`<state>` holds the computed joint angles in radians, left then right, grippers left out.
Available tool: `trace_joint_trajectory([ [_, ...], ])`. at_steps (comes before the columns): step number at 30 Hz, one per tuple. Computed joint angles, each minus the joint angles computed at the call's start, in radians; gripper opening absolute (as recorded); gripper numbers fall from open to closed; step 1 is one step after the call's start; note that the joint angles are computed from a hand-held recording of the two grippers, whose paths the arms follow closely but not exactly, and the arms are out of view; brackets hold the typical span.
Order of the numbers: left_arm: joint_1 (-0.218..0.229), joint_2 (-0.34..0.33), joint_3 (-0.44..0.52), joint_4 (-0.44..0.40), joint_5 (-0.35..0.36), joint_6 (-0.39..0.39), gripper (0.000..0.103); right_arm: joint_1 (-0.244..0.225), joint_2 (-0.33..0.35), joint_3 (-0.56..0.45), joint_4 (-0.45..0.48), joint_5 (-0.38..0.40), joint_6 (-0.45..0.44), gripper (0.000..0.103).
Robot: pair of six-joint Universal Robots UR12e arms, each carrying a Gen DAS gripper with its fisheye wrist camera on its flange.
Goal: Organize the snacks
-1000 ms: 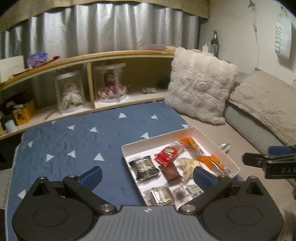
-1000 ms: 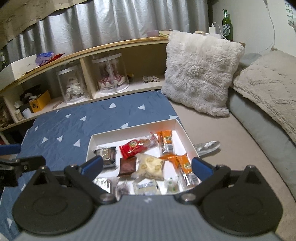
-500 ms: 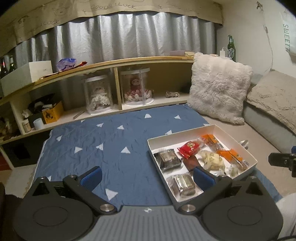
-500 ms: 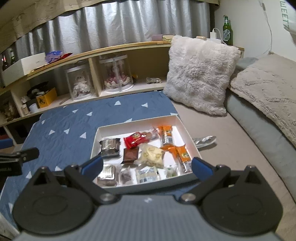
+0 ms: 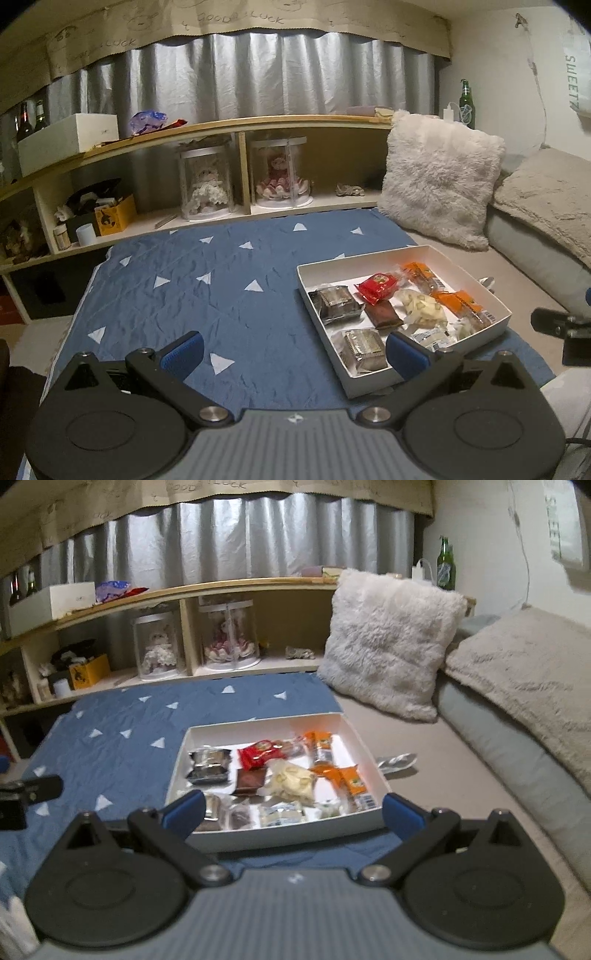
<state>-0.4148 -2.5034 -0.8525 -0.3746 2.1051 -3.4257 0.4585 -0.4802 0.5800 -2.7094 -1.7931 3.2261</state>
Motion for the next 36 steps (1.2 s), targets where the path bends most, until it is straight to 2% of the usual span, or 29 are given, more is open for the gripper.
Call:
trace_joint_trajectory([
  [4, 0.003, -0.001, -0.013, 0.016, 0.001, -0.018, 0.103, 0.003, 0.009, -0.002, -0.005, -0.026, -0.032, 0.102],
  [8, 0.003, -0.007, 0.002, -0.028, 0.016, -0.021, 0.103, 0.003, 0.015, 0.000, -0.025, -0.030, -0.037, 0.102],
  [13, 0.006, -0.005, -0.004, -0.027, 0.005, -0.022, 0.103, 0.000, 0.021, -0.004, -0.031, -0.022, -0.043, 0.102],
  [24, 0.004, -0.007, -0.001, -0.063, -0.013, -0.026, 0.103, -0.001, 0.017, 0.002, -0.015, -0.001, -0.015, 0.102],
  [36, 0.004, -0.006, -0.003, -0.057, -0.013, -0.024, 0.103, 0.000, 0.016, 0.005, -0.009, 0.002, -0.008, 0.102],
])
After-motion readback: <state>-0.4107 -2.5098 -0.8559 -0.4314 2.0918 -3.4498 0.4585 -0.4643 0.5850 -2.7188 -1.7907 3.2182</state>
